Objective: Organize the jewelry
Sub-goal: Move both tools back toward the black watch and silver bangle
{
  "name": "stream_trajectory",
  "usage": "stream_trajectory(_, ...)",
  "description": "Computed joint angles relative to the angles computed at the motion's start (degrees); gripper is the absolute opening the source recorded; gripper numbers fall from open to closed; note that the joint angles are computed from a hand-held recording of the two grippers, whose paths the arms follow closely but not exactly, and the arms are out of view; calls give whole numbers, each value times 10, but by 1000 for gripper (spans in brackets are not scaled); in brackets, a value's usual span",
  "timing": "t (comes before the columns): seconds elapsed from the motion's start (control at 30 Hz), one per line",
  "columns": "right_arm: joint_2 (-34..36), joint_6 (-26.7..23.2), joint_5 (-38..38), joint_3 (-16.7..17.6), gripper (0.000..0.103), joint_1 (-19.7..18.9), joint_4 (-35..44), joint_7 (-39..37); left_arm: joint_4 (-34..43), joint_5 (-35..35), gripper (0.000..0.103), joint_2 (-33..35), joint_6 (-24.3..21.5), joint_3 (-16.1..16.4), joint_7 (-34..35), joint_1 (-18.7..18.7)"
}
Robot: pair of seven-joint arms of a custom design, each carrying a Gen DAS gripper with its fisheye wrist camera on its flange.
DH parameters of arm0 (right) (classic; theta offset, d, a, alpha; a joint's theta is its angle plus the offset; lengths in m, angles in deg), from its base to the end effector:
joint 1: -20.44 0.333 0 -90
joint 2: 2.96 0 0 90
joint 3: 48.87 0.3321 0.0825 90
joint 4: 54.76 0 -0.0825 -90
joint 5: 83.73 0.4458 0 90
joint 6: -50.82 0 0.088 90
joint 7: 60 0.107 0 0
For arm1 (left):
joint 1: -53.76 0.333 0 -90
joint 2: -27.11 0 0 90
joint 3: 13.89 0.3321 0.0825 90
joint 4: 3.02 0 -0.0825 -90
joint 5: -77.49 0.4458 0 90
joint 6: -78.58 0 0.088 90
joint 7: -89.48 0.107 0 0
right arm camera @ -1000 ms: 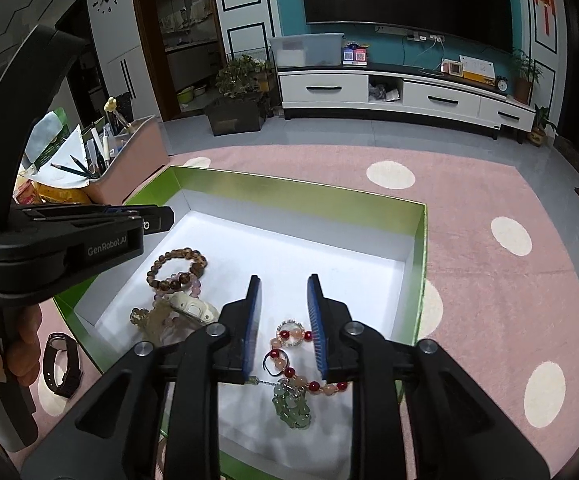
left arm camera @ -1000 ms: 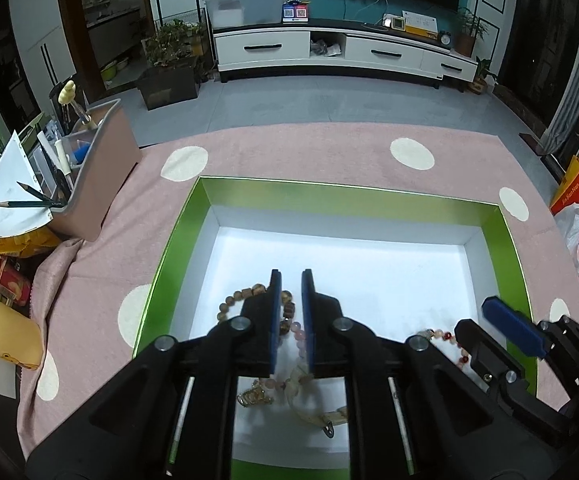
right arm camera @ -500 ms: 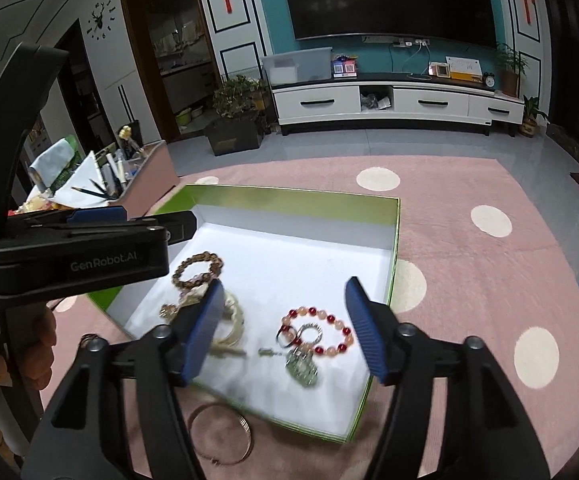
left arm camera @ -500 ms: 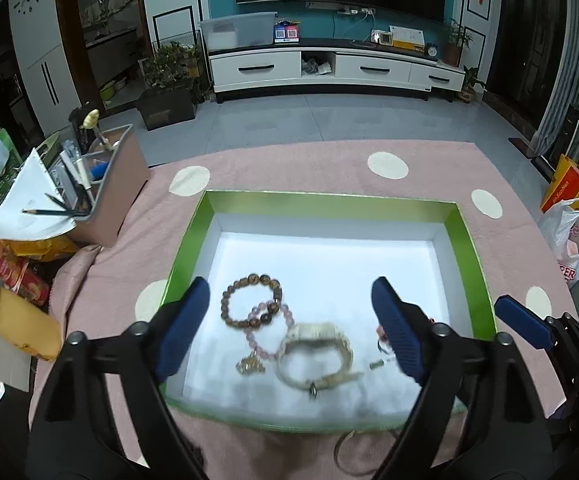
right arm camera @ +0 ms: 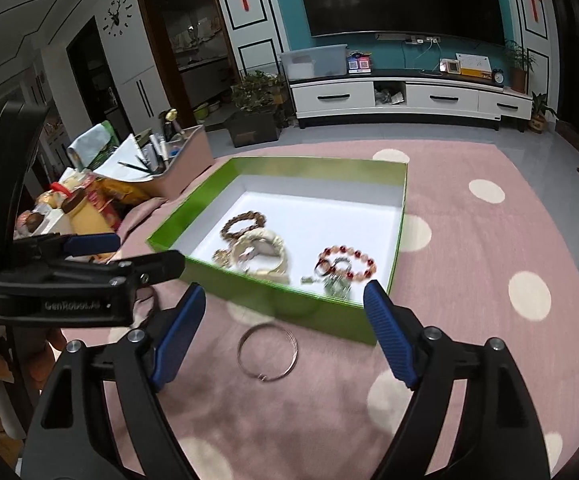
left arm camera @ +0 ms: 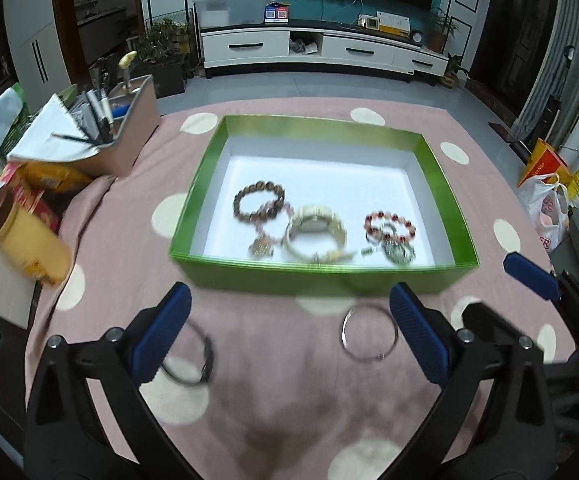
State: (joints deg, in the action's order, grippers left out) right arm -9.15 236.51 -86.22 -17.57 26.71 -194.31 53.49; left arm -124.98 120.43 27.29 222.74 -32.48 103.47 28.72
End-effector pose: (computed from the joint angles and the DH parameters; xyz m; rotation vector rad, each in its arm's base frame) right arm 0.4446 0.3518 0.4209 -1.8350 1.3314 -0.3533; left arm 0.4486 -0.4357 0.4295 -1.8883 1.8316 -0.6671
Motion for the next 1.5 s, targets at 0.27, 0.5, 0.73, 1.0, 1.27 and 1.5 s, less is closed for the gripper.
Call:
stream_trajectory(0.27,-49,10,85,-99,81,140,-59,-46,-89,1,101,-92,-5,-26,-42,-3)
stream_trajectory(0.5,-76,3,138,-112,81,179,-94,-67,-147,-21,101,-137,4,-48,-68,-7)
stream_trajectory(0.73,-79,-1,177,-159,81,241,-116,-81,-188,-47,101,-162,13,-56,-92,-8)
stream_trajectory(1.0,-69,-2,238,-308,81,395,-129,-129,-230,-74,101,-177,27,-53,-122,-3)
stream_trajectory(1.27,-32,-14,352,-493,81,581,-91,-221,-266,-96,101,-186,52,-45,-143,10)
stream_trajectory(1.5,16,-34,353,-436,81,509,-51,-218,-267,-87,101,-173,75,-41,-148,29)
